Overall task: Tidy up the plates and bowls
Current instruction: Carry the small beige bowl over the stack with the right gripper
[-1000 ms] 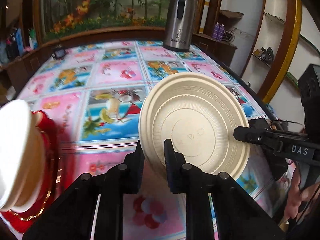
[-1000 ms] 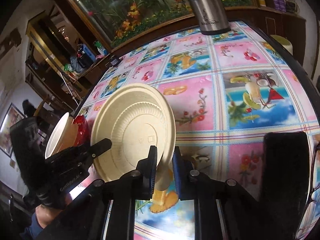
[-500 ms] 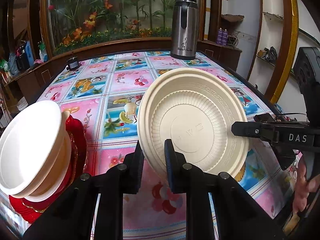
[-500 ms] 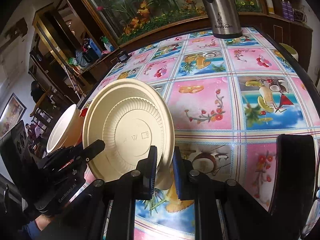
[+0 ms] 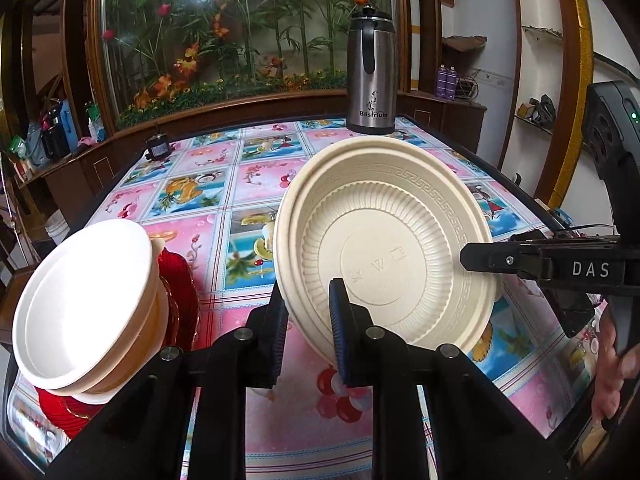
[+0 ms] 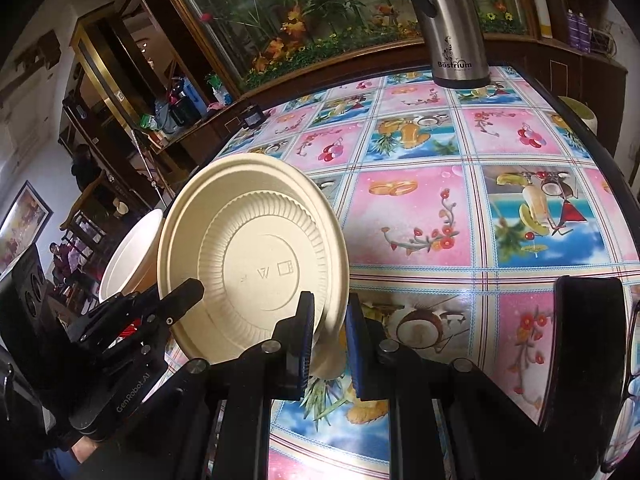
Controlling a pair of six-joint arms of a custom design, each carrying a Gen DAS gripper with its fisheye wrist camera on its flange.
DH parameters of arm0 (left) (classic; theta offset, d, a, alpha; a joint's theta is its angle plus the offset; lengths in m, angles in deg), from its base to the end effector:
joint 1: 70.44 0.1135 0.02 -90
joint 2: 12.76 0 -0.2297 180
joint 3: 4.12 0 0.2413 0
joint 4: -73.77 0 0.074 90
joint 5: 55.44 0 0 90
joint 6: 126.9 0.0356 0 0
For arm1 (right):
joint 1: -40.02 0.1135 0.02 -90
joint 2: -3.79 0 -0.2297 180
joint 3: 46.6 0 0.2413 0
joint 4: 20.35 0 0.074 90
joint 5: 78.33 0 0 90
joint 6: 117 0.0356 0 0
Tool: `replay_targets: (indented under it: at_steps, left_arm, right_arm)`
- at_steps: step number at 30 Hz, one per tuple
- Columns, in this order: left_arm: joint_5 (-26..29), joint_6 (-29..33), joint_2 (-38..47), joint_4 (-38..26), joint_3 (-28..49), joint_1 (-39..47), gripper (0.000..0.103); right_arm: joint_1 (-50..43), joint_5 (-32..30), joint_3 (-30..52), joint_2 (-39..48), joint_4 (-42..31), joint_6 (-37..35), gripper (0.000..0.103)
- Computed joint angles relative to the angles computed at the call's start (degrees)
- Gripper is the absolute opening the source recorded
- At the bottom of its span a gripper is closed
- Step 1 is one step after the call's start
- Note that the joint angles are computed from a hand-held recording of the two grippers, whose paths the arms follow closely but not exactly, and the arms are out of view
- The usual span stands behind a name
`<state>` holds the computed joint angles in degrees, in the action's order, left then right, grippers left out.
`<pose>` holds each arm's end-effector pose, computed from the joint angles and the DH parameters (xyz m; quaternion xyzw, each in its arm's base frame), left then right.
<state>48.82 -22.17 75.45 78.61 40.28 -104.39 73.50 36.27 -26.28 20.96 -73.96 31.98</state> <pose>0.2202 -0.1588 0.1078 0.4178 0.7939 -0.1818 0.4027 0.0992 0.0479 0.1125 0.2732 0.8809 0.1000 0.3734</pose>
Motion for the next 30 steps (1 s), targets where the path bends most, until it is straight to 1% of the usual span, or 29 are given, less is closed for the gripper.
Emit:
replay_targets:
  at_steps: [16, 30]
  left_arm:
    - [-0.82, 0.35, -3.21, 1.18, -2.54, 0.02, 0.018]
    - [-0.64, 0.39, -3.96, 1.24, -3.05, 0.41, 0.018]
  right_arm:
    - [3.79, 3.09, 1.39, 1.26, -0.77, 2.38, 0.016]
    - [4.06, 3.33, 1.69, 1.20, -1.19, 2.45, 0.016]
